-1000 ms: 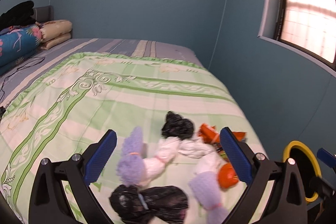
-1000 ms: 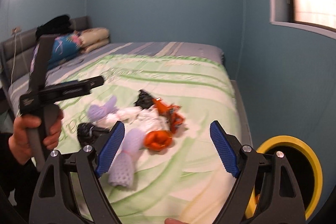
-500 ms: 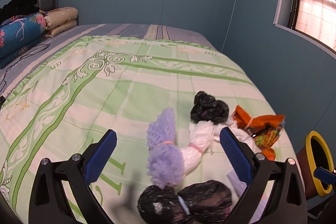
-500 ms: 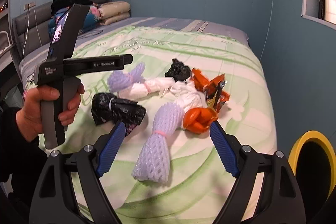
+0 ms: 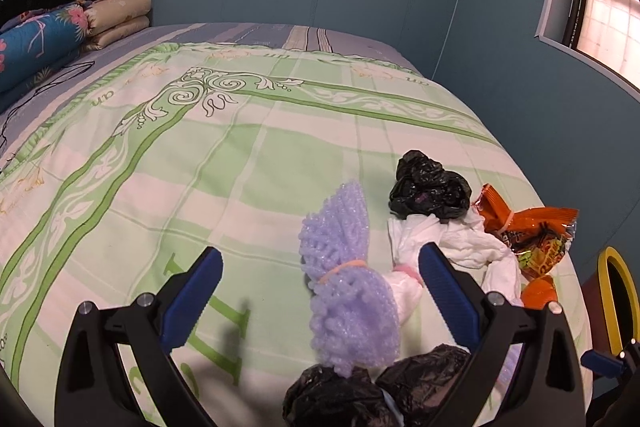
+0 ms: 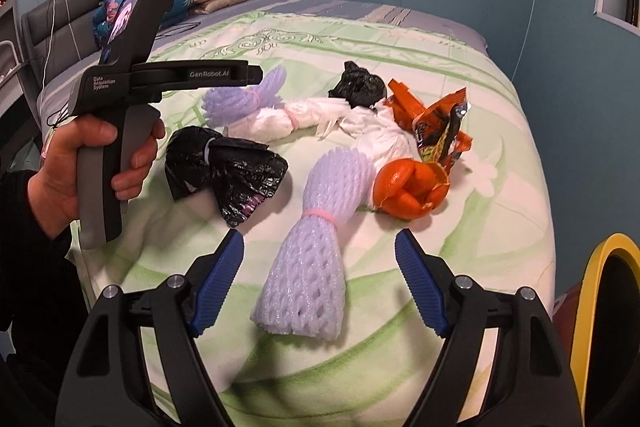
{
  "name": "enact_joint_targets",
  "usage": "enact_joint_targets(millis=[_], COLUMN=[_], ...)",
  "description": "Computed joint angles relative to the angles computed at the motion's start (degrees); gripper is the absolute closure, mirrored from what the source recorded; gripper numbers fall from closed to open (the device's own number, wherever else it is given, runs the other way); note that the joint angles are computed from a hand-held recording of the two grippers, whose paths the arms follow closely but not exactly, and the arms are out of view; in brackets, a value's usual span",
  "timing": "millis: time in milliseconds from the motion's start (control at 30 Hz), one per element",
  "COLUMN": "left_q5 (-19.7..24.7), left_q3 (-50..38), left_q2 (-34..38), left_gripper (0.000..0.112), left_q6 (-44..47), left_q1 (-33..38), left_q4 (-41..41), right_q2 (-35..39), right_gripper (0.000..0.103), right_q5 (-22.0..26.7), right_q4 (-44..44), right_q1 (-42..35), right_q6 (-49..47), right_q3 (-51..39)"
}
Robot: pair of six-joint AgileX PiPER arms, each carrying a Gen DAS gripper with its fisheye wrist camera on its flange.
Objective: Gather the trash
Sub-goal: 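Grasp a lavender foam net with the left tool while the right tool grasps another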
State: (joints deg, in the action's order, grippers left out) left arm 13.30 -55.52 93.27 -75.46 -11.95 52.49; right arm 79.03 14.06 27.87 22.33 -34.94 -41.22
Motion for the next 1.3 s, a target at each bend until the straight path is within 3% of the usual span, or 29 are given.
enact_joint_targets(millis=[233,433,567,633,667,867,967,1300], left_q5=[-1.7,-3.0,-4.1,-3.9,-3.9,-3.7,-3.7,-3.2], left_q3=[-1.2,-1.7,-1.8,-2.2,-2.3,-1.7,-1.4,0.8], left_q2=[2.0,3.0,3.3,3.7,3.8,3.0,2.3,-1.9], left_gripper=[0.020,0.043,0.063,0.071,0.072,0.078,0.079,0.079], left_q6=[4.2,14.2,25.4,33.4,34.6,30.3,32.0,30.0], left_q1=[0.7,1.4,2.4,2.8,2.9,2.5,3.0,3.9], left_q4=[-3.8,-13.0,-24.2,-32.0,-33.4,-29.2,-31.4,-30.7], right_q2=[1.9,3.6,5.0,5.8,6.3,6.9,6.6,4.0], right_gripper=[0.030,0.040,0.050,0.066,0.066,0.074,0.077,0.078], right_q5=[1.5,3.2,4.6,6.3,7.1,9.5,10.4,12.8], right_q4=[1.0,1.7,1.4,2.5,2.0,4.4,5.3,9.7], right_q1=[-0.6,-0.9,-1.4,-2.1,-2.4,-3.7,-4.2,-6.0], right_q6=[-0.4,-0.9,-0.5,-1.0,-0.2,-2.0,-2.9,-7.6], right_q3=[-1.2,-2.1,-3.1,-3.8,-4.3,-5.1,-5.4,-6.0])
